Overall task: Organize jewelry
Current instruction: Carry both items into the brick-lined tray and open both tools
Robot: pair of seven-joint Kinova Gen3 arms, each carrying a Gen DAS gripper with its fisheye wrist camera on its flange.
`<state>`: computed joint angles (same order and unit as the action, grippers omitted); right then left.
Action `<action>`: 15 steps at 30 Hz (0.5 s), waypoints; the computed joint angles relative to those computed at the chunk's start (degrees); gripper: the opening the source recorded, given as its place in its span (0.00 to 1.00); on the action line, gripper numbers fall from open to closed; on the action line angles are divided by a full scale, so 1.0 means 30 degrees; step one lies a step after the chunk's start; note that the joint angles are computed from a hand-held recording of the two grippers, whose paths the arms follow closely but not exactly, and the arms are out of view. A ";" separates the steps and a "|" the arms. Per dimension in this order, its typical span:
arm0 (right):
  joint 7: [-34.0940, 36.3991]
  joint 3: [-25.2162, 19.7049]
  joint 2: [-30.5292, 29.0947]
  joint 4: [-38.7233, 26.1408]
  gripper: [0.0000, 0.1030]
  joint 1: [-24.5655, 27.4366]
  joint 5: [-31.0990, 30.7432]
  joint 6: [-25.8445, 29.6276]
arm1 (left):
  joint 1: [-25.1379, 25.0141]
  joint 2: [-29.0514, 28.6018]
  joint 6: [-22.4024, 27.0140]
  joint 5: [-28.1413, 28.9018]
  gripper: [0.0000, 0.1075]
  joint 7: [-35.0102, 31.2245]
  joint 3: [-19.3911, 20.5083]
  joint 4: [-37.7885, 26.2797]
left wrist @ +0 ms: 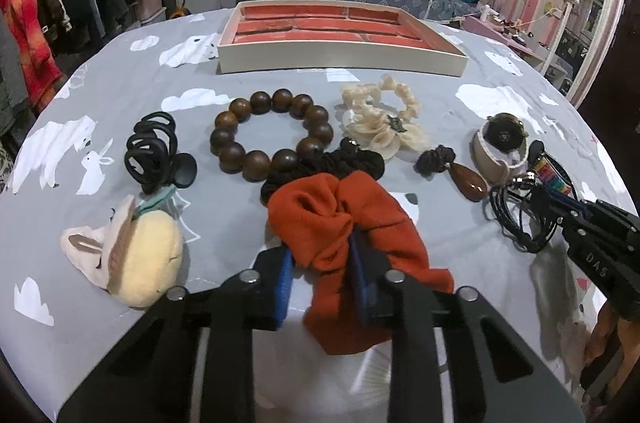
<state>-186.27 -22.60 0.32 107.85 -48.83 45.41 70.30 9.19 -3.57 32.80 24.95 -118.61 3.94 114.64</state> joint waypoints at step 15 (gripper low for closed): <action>0.0498 -0.0604 -0.0883 -0.0522 0.13 0.0286 0.1184 0.0233 | -0.0078 -0.1333 0.0513 0.1884 0.17 -0.1666 -0.0828 -0.0531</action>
